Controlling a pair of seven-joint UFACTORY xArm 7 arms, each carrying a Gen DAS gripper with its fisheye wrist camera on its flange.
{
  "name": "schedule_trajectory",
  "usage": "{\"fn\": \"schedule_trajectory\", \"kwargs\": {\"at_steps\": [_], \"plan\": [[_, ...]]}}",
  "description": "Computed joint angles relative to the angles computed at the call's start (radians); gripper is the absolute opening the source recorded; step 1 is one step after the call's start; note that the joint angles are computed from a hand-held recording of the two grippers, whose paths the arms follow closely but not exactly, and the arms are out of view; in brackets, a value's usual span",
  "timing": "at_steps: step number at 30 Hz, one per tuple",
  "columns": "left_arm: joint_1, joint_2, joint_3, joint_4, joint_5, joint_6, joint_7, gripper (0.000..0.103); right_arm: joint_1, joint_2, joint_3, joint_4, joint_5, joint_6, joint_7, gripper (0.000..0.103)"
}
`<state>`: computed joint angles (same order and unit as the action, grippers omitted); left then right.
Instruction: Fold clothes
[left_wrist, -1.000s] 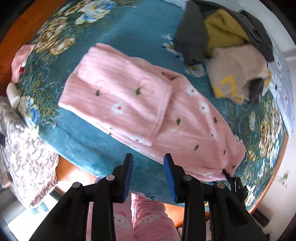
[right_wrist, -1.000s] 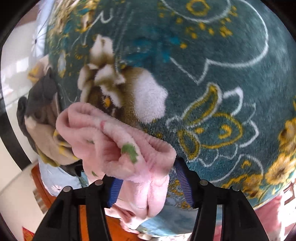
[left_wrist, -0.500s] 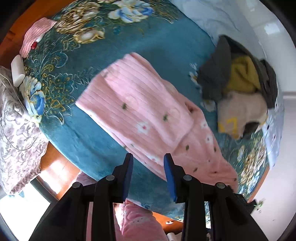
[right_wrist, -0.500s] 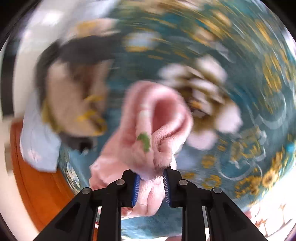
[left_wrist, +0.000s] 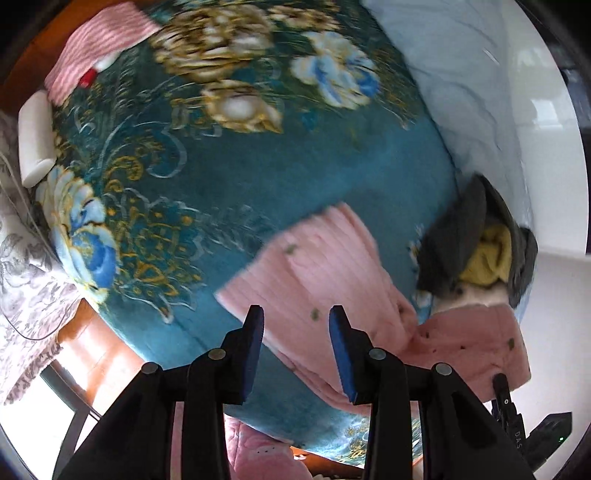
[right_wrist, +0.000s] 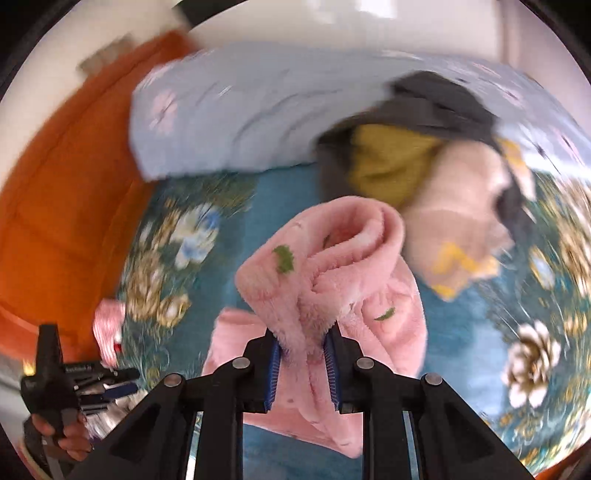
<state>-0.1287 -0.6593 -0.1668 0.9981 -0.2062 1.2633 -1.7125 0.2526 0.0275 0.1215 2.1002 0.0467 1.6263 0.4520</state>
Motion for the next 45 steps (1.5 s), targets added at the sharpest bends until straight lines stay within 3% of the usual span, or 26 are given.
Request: {"fn": "schedule_trajectory", "kwargs": {"at_steps": [7, 12, 15, 19, 23, 27, 31, 33, 36, 41, 45], "plan": [[0.031, -0.224, 0.048, -0.196, -0.044, 0.025, -0.019, 0.037, 0.178, 0.197, 0.076, 0.104, -0.057, 0.090, -0.024, 0.023], [0.050, -0.326, 0.062, -0.291, -0.084, 0.043, -0.036, 0.037, 0.325, 0.343, 0.065, 0.223, -0.141, 0.232, -0.119, 0.024], [0.049, -0.331, 0.069, -0.315, -0.103, 0.028, -0.016, 0.037, 0.364, 0.377, 0.045, 0.259, -0.138, 0.256, -0.137, 0.030], [0.043, -0.300, 0.084, -0.336, -0.128, -0.023, 0.029, 0.037, 0.337, 0.364, 0.036, 0.276, -0.055, 0.260, -0.128, 0.037], [0.028, -0.230, 0.102, -0.334, -0.147, -0.093, 0.103, 0.038, 0.245, 0.305, 0.035, 0.240, 0.090, 0.207, -0.052, 0.044], [-0.010, -0.135, 0.109, -0.316, -0.164, -0.223, 0.232, 0.040, 0.204, 0.211, 0.008, 0.156, 0.043, 0.201, 0.000, 0.044], [-0.071, -0.003, 0.122, -0.261, -0.184, -0.364, 0.410, 0.056, 0.127, 0.075, -0.012, -0.009, 0.023, 0.211, 0.109, 0.044], [-0.104, 0.078, 0.134, -0.218, -0.200, -0.407, 0.514, 0.056, 0.092, 0.011, -0.013, -0.086, 0.015, 0.223, 0.143, 0.044], [-0.110, 0.177, 0.116, -0.151, -0.171, -0.430, 0.613, 0.060, 0.046, -0.061, -0.012, -0.166, 0.023, 0.257, 0.170, 0.044], [-0.098, 0.338, 0.085, 0.005, -0.060, -0.318, 0.751, 0.061, -0.009, -0.126, -0.013, -0.221, 0.027, 0.298, 0.148, 0.044], [-0.099, 0.405, 0.077, 0.064, -0.069, -0.319, 0.821, 0.061, -0.039, -0.142, -0.015, -0.224, 0.025, 0.294, 0.134, 0.044]]}}
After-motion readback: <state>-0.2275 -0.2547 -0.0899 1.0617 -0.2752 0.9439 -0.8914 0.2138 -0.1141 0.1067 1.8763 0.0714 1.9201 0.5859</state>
